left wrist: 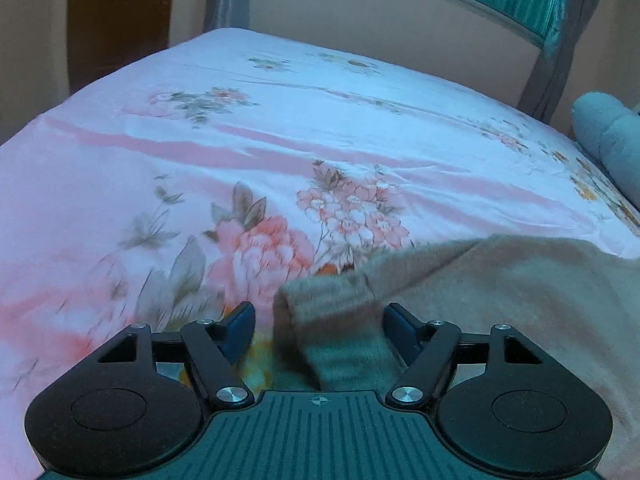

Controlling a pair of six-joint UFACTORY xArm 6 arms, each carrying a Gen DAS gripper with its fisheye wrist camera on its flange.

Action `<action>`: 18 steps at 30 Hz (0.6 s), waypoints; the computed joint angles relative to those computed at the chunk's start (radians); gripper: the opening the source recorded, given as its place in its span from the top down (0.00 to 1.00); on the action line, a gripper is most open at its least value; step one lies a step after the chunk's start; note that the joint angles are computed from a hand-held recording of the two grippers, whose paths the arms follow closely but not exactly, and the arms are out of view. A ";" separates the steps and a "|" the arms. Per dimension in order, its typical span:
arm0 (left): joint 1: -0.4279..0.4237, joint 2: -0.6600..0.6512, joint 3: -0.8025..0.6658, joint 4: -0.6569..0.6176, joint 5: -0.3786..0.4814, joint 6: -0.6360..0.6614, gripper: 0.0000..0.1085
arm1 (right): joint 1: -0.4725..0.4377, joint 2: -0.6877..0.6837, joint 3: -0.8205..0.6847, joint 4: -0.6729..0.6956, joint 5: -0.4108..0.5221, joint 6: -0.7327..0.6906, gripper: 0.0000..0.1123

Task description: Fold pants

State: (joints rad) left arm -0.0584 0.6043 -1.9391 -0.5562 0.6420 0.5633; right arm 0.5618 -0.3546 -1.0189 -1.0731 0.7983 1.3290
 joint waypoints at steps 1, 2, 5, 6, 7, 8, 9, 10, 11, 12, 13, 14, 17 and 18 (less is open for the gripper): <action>-0.003 0.014 -0.016 0.001 0.002 0.010 0.31 | -0.016 0.012 -0.003 0.005 -0.016 -0.010 0.14; -0.009 0.027 -0.030 0.010 -0.001 0.014 0.29 | -0.030 0.022 -0.006 0.011 -0.031 -0.018 0.14; -0.020 0.029 -0.018 0.022 -0.023 0.041 0.30 | -0.051 0.032 -0.006 0.015 -0.058 -0.018 0.14; -0.019 0.030 -0.023 0.010 -0.014 0.052 0.35 | -0.059 0.033 -0.004 0.018 -0.071 -0.019 0.14; -0.012 0.025 -0.025 -0.037 0.004 0.091 0.54 | -0.065 0.034 -0.003 0.022 -0.080 -0.023 0.14; -0.012 0.015 -0.018 -0.045 -0.002 0.098 0.66 | -0.071 0.036 -0.003 0.025 -0.089 -0.030 0.14; -0.012 0.000 -0.010 -0.066 0.006 0.123 0.71 | -0.078 0.039 -0.004 0.030 -0.098 -0.041 0.14; -0.014 -0.032 0.027 -0.103 -0.014 0.174 0.75 | -0.089 0.044 -0.006 0.038 -0.115 -0.056 0.14; -0.017 -0.068 0.066 -0.163 -0.038 0.239 0.77 | -0.099 0.051 -0.008 0.049 -0.136 -0.078 0.14; -0.012 -0.104 0.097 -0.250 -0.044 0.303 0.78 | -0.110 0.061 -0.012 0.060 -0.158 -0.102 0.14; -0.005 -0.140 0.126 -0.331 -0.046 0.358 0.80 | -0.122 0.073 -0.018 0.075 -0.182 -0.134 0.14; 0.002 -0.175 0.150 -0.399 -0.044 0.407 0.80 | -0.134 0.088 -0.026 0.090 -0.208 -0.171 0.14; 0.024 -0.269 0.209 -0.528 -0.018 0.542 0.81 | -0.163 0.134 -0.050 0.107 -0.275 -0.267 0.16; 0.032 -0.289 0.221 -0.541 -0.005 0.563 0.81 | -0.171 0.153 -0.063 0.119 -0.294 -0.313 0.17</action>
